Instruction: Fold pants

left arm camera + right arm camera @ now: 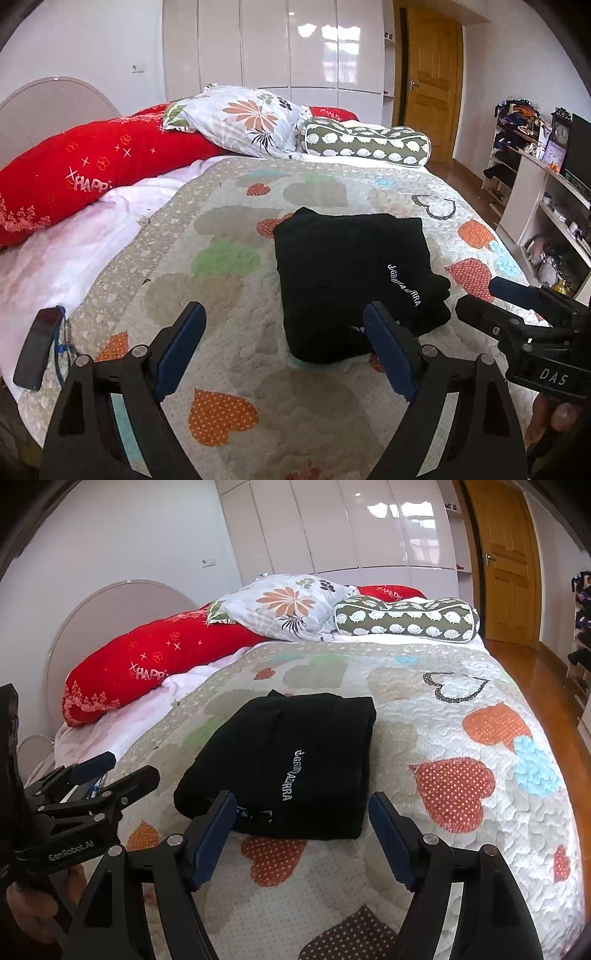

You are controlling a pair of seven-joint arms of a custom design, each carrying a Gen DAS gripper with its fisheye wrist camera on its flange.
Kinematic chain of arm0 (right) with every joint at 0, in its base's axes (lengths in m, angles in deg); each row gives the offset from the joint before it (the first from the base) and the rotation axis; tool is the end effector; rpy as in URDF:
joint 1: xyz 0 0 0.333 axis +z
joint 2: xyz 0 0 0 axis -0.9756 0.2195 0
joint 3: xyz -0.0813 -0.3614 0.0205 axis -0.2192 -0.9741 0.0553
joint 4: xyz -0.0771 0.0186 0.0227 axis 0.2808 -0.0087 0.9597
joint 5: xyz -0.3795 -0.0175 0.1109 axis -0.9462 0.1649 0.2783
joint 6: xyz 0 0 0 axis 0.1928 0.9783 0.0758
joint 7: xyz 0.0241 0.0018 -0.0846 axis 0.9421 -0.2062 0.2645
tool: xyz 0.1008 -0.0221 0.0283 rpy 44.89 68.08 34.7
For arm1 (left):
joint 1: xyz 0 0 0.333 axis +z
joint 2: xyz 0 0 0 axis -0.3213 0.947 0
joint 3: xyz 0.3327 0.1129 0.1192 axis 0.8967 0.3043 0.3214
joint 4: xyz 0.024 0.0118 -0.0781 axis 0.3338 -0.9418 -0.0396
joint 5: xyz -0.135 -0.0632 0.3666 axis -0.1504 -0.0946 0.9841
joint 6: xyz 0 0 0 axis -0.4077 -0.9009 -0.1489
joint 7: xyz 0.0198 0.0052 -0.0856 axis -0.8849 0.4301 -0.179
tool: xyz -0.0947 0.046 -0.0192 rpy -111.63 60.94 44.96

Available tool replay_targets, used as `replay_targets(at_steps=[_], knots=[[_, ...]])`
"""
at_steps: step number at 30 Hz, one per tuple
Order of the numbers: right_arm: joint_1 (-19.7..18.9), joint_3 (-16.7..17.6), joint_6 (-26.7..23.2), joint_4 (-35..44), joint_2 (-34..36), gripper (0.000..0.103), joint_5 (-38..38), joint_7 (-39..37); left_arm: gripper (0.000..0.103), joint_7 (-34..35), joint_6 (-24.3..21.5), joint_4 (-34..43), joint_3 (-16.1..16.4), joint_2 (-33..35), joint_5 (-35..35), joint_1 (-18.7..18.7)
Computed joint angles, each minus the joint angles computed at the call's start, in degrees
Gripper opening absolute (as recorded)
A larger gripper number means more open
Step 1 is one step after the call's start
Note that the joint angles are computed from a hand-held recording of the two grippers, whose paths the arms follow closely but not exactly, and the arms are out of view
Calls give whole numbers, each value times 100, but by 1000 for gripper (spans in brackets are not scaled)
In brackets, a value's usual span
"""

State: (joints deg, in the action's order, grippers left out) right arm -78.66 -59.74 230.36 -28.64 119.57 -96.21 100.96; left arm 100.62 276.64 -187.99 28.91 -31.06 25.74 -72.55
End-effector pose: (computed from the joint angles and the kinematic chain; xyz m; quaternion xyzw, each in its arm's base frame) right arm 0.6652 0.1536 0.3294 -0.6289 0.6393 -0.1698 0.4086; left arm 0.6469 -0.3158 0.3327 -0.5747 0.6871 -0.3308 0.2969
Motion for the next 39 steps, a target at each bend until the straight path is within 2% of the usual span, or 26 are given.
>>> replay_targets(at_steps=[2,4,5,8,15,19,24,39], knots=[[47,-48,13,-51,-49,76,26,-4,88,29,-5,-34,96,-1,-7,-97],[207,-211,-19,-95,-120,76,125,-45,88,98,-12,-64,-102,-104,91,54],[247,-247,-39,-106,-139,76,159,-62,88,105,-28,-70,-98,-113,93,45],[146,-148,-52,-152,-165,77,134,-58,88,100,-35,-108,68,-92,73,-126],[160,-160,-64,-201,-217,77,144,-106,88,175,48,-163,172,-86,-78,-259],[186,-164,-60,-213,-214,77,146,-141,88,196,14,-175,406,-9,-207,-476],[169,-142,-53,-233,-215,77,154,-142,88,203,36,-194,460,0,-275,-542],[109,-64,-122,-232,-193,77,129,-196,88,305,64,-196,311,-59,-363,-445]])
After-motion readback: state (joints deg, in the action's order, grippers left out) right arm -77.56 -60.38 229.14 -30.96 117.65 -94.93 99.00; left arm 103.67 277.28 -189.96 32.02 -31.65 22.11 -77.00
